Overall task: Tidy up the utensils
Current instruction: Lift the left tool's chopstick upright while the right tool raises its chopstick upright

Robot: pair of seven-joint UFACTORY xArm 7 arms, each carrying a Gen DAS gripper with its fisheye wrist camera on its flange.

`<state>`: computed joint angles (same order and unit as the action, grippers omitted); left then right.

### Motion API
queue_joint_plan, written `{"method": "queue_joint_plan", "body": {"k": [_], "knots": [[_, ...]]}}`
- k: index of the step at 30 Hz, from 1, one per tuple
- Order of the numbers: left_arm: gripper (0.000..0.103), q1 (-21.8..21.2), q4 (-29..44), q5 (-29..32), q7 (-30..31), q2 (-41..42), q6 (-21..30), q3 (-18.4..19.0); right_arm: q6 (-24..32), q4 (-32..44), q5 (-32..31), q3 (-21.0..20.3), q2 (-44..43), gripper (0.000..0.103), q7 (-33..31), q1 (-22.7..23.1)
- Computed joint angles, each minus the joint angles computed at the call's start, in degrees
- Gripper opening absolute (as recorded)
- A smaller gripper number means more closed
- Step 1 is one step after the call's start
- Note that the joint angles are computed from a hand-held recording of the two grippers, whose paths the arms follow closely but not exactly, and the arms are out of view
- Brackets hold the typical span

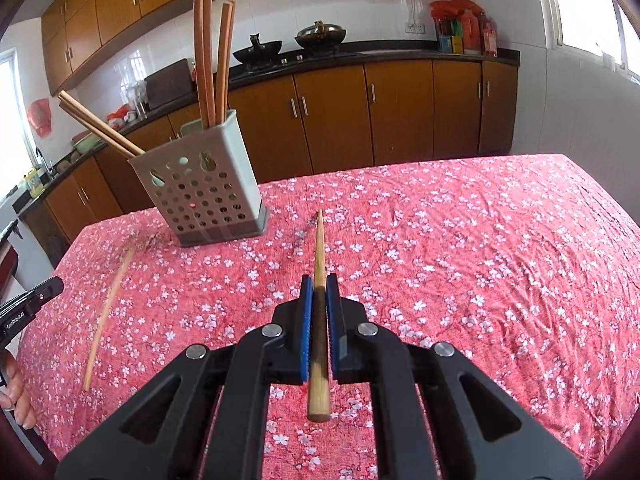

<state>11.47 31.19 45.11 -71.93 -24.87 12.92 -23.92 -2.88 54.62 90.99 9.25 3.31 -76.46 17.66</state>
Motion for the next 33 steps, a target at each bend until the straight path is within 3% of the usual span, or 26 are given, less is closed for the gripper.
{"method": "queue_joint_plan", "body": {"k": [5,8,11,18,22,26,30,33], "knots": [[0.008,0.6,0.4,1.1,0.3,0.9,0.1,-0.8,0.0,-0.5,-1.6,0.0,-0.3,0.008,1.4,0.0],[0.021,-0.1,0.9,2.2,0.1,4.8,1.2,0.0,0.3,-1.1,-4.0,0.3,0.1,0.008,4.0,-0.2],[0.023,-1.0,0.3,4.3,-2.4,7.7,0.0,2.0,0.3,-1.6,-4.1,0.7,0.3,0.008,4.2,-0.4],[0.022,-5.5,1.7,8.1,-4.1,13.1,2.3,5.5,0.5,-2.0,-5.6,1.3,0.5,0.008,5.9,-0.8],[0.008,-8.9,1.7,7.4,-4.1,13.4,3.5,8.4,0.5,-1.8,-4.9,1.4,0.5,0.008,5.2,-0.8],[0.008,-11.9,1.7,6.8,-2.8,12.9,5.0,10.7,0.4,-1.4,-3.1,1.4,0.5,0.008,3.4,-0.7],[0.008,-12.1,0.4,6.3,-2.9,10.0,2.9,11.8,0.5,-0.6,1.6,0.7,-0.4,0.008,-1.3,-0.3],[0.008,-10.6,-0.1,6.3,-3.0,6.5,2.3,10.5,0.3,0.4,5.9,0.0,-0.7,0.008,-5.7,0.2]]}}
